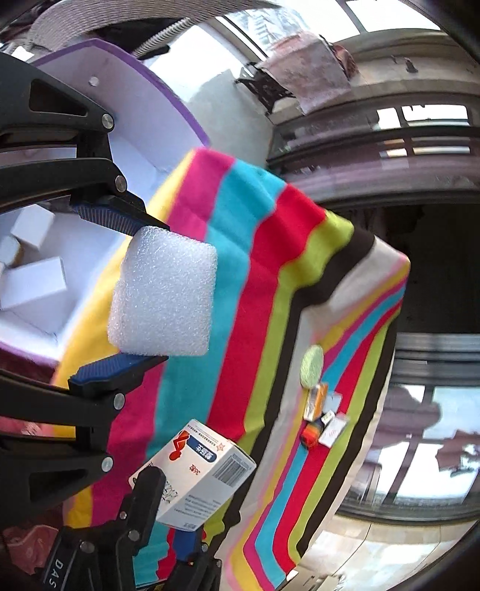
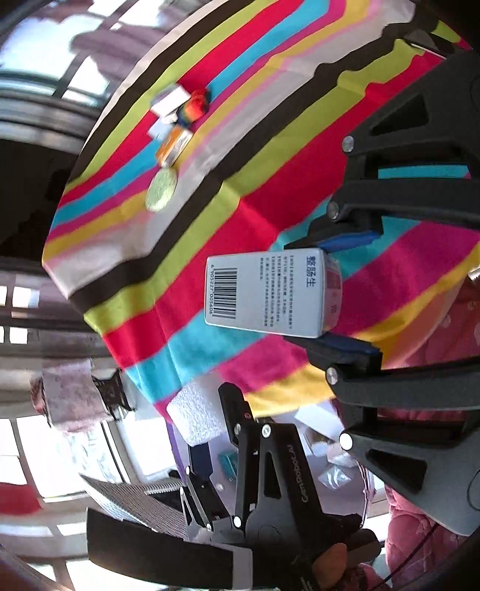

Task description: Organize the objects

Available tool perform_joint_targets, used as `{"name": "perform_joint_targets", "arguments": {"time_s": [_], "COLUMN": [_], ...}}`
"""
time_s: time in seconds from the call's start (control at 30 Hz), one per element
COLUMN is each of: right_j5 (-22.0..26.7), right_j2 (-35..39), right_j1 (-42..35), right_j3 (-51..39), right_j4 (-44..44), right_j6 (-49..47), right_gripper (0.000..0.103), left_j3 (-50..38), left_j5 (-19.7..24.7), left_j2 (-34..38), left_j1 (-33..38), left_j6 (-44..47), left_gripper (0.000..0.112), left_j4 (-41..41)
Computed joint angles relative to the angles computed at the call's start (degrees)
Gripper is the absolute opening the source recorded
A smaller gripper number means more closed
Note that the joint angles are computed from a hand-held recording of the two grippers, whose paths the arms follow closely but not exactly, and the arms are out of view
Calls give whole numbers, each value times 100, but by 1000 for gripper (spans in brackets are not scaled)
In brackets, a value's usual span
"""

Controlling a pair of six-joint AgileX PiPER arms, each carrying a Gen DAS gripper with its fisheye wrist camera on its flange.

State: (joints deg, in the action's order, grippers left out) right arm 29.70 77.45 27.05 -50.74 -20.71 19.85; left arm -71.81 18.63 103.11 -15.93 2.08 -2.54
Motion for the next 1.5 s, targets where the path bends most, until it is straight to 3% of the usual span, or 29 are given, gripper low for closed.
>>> {"name": "perform_joint_targets", "arguments": {"time_s": [0.47, 0.73, 0.9, 1.0, 1.07, 1.13, 1.23, 1.33, 1.5], "right_j5": [273, 398, 158, -104, -220, -386, -537, -631, -600], "right_j2": [964, 1563, 1659, 1590, 1543, 1507, 1308, 1043, 801], "right_j1": [1228, 1741, 1791, 1659, 1506, 1458, 1100, 462, -728], "right_j3": [-752, -1193, -1211, -1090, -1012, -952, -809, -625, -435], "right_j4": [-143, -25, 361, 1017, 1541, 1424, 1443, 1622, 1047], "right_j6": [-230, -619, -1090, -1737, -2208, -2015, -1890, -1820, -921], "right_gripper": [43, 43, 43, 44, 52, 66, 69, 73, 77], "left_j3": [693, 819, 749, 680, 579, 491, 365, 3, -1618], "left_j5": [-260, -239, -177, -141, -46, 4, 58, 232, 808], "left_j2": [-94, 45, 139, 172, 213, 238, 220, 291, 1038], "left_j1": [1038, 1579, 1787, 1851, 1855, 1828, 1653, 1355, 510], "left_j6": [528, 221, -329, -492, -617, -691, -633, -12, 643], "left_gripper": [60, 60, 60, 62, 70, 82, 83, 83, 86], "left_j4": [-608, -256, 357, 441, 434, 383, 208, -311, -739]}}
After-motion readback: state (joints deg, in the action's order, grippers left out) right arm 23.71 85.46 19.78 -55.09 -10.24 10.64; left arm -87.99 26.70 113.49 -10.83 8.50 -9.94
